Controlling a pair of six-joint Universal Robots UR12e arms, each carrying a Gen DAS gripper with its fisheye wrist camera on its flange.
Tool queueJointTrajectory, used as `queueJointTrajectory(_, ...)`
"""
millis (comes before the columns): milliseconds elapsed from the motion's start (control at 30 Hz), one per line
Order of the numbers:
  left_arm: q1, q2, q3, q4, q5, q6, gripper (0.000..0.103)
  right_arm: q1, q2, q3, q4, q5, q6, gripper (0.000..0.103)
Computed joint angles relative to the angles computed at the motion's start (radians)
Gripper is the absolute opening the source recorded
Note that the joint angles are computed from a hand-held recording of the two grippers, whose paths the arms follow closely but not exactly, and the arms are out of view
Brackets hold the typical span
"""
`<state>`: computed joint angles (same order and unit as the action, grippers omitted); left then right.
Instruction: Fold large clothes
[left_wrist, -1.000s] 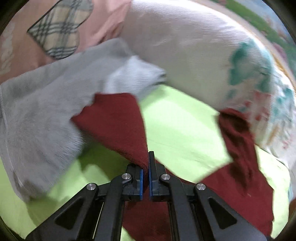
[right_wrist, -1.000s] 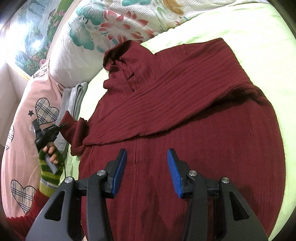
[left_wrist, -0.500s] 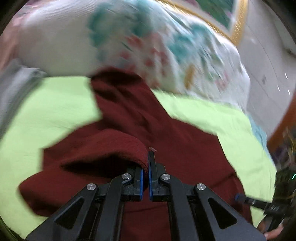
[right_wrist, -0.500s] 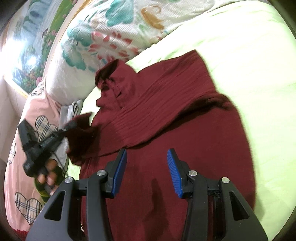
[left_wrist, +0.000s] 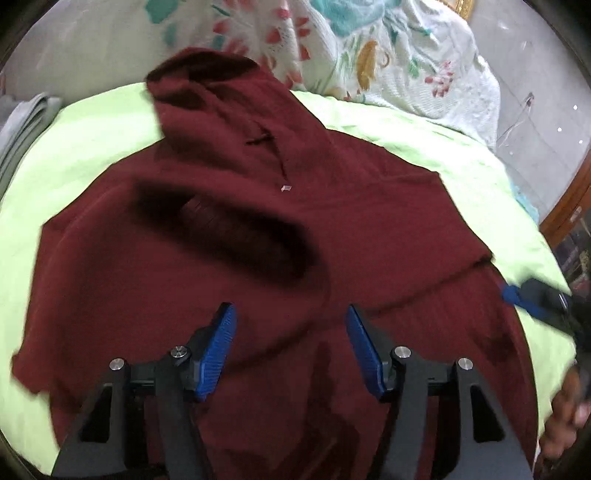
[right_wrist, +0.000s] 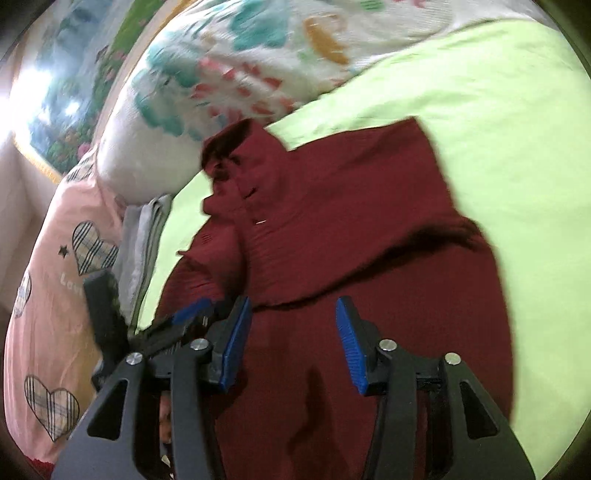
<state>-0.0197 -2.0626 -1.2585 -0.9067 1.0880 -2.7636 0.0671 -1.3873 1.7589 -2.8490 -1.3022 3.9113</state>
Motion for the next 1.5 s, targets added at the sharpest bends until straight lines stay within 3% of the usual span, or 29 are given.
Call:
queueJointTrajectory(100, 0.044, 0.057, -0.084, 0.039, -0.001, -0.001, 0.062, 0.024, 0.04, -0.067, 0.04, 0.011, -0.086, 0.056)
queueJointTrajectory(233, 0.088, 0.089, -0.141, 0.149, 0.11, -0.115, 0.062, 0.063, 0.103, -0.174, 0.122, 0.003, -0.24, 0.056)
queueJointTrajectory(300, 0.109, 0.088, -0.151, 0.19, 0.176, -0.183, 0.062, 0.091, 0.146, -0.253, 0.188, -0.038, -0.348, 0.058)
queueJointTrajectory(367, 0.122, 0.074, -0.136, 0.169, 0.212, -0.224, 0.061, 0.115, 0.189, -0.322, 0.239, -0.095, -0.451, 0.061)
queueJointTrajectory(467, 0.133, 0.056, -0.116, 0.13, 0.215, -0.248, 0.06, 0.146, 0.252, -0.413, 0.302, -0.204, -0.588, 0.065)
queueJointTrajectory(533, 0.134, 0.052, -0.114, 0.137, 0.215, -0.246, 0.06, 0.155, 0.284, -0.452, 0.317, -0.261, -0.619, 0.065)
queueJointTrajectory(567, 0.133, 0.053, -0.116, 0.143, 0.218, -0.243, 0.06, 0.147, 0.296, -0.463, 0.314, -0.25, -0.592, 0.065)
queueJointTrajectory(700, 0.129, 0.042, -0.103, 0.142, 0.218, -0.25, 0.06, 0.097, 0.308, -0.452, 0.25, -0.066, -0.441, 0.065)
queueJointTrajectory(900, 0.111, 0.003, -0.046, 0.131, 0.243, -0.294, 0.06, 0.103, 0.332, -0.481, 0.286, -0.073, -0.457, 0.063)
queueJointTrajectory(967, 0.106, -0.005, -0.033, 0.126, 0.251, -0.306, 0.06, 0.108, 0.335, -0.484, 0.287, -0.094, -0.463, 0.033)
queueJointTrajectory(1000, 0.105, -0.007, -0.029, 0.126, 0.253, -0.312, 0.06, 0.106, 0.338, -0.488, 0.29, -0.086, -0.456, 0.009)
queueJointTrajectory(1033, 0.104, -0.009, -0.027, 0.126, 0.254, -0.316, 0.06, 0.102, 0.336, -0.484, 0.279, -0.078, -0.442, 0.006)
queueJointTrajectory(1133, 0.103, -0.01, -0.023, 0.128, 0.255, -0.326, 0.059, 0.087, 0.297, -0.418, 0.169, -0.12, -0.357, 0.005)
queueJointTrajectory(1267, 0.098, -0.018, -0.016, 0.129, 0.269, -0.33, 0.059, 0.033, 0.204, -0.26, -0.025, -0.182, -0.138, 0.005)
queueJointTrajectory(1367, 0.09, -0.02, -0.013, 0.132, 0.283, -0.324, 0.059, 0.01, 0.163, -0.191, -0.031, -0.226, -0.072, 0.005)
queueJointTrajectory(1500, 0.08, -0.022, -0.011, 0.136, 0.32, -0.325, 0.055, -0.006, 0.151, -0.151, 0.021, -0.165, -0.038, 0.005)
